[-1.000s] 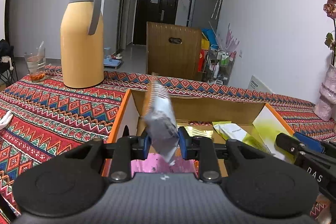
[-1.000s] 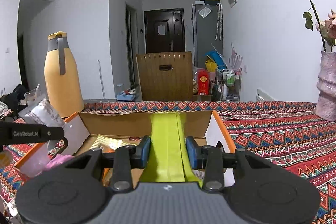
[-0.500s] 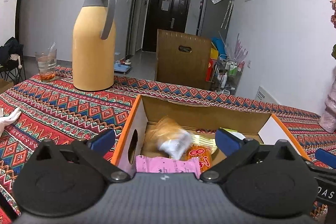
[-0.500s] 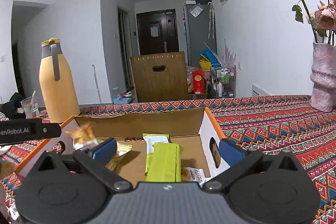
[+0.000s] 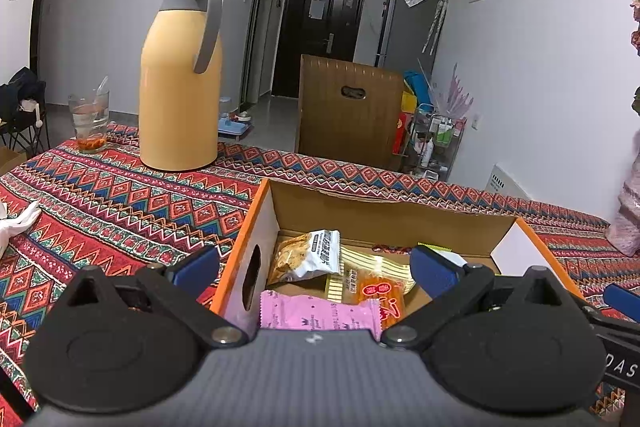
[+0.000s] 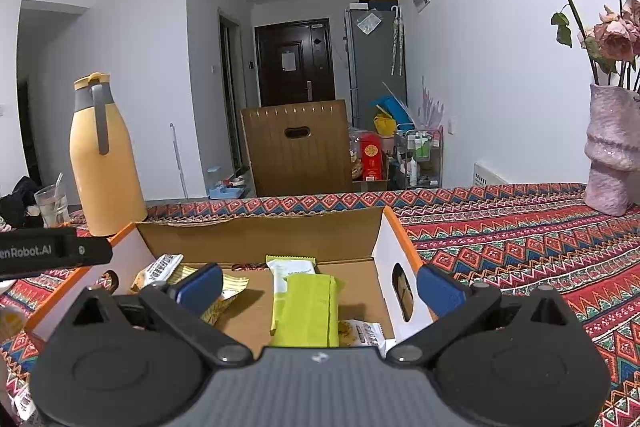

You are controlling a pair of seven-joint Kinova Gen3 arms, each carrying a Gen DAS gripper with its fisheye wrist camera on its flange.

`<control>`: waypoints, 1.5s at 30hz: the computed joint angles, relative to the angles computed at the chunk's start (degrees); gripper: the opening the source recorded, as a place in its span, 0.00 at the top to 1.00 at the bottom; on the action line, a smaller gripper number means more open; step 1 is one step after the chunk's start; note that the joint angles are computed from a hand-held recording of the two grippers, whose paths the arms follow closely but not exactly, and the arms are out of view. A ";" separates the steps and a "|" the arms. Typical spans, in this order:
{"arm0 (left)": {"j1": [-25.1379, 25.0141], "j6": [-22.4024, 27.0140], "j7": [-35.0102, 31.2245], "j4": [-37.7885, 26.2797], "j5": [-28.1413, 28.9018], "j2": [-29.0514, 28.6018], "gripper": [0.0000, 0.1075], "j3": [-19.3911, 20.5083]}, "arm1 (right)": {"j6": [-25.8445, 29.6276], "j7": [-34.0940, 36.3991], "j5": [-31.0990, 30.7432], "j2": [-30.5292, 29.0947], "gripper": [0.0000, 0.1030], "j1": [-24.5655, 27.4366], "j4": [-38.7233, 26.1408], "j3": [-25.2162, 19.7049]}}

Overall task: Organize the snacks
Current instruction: 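Move both grippers back over the snack pile toward a pink packet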

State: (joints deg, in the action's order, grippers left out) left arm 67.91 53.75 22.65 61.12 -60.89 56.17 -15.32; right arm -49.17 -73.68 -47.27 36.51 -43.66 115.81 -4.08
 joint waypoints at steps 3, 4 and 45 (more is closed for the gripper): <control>0.95 0.19 1.50 1.15 -0.96 -0.82 0.04 -0.68 | -1.25 -0.25 0.31 -0.78 0.00 -0.34 0.95 -0.11; 1.27 0.49 1.81 1.33 -1.39 -1.07 0.04 -0.75 | -1.85 -0.11 0.22 -1.12 0.00 -0.59 1.27 -0.12; 4.70 10.61 24.18 30.20 -18.90 -9.57 0.04 14.08 | -9.87 -3.26 -22.35 -8.21 0.00 -15.02 23.39 -5.93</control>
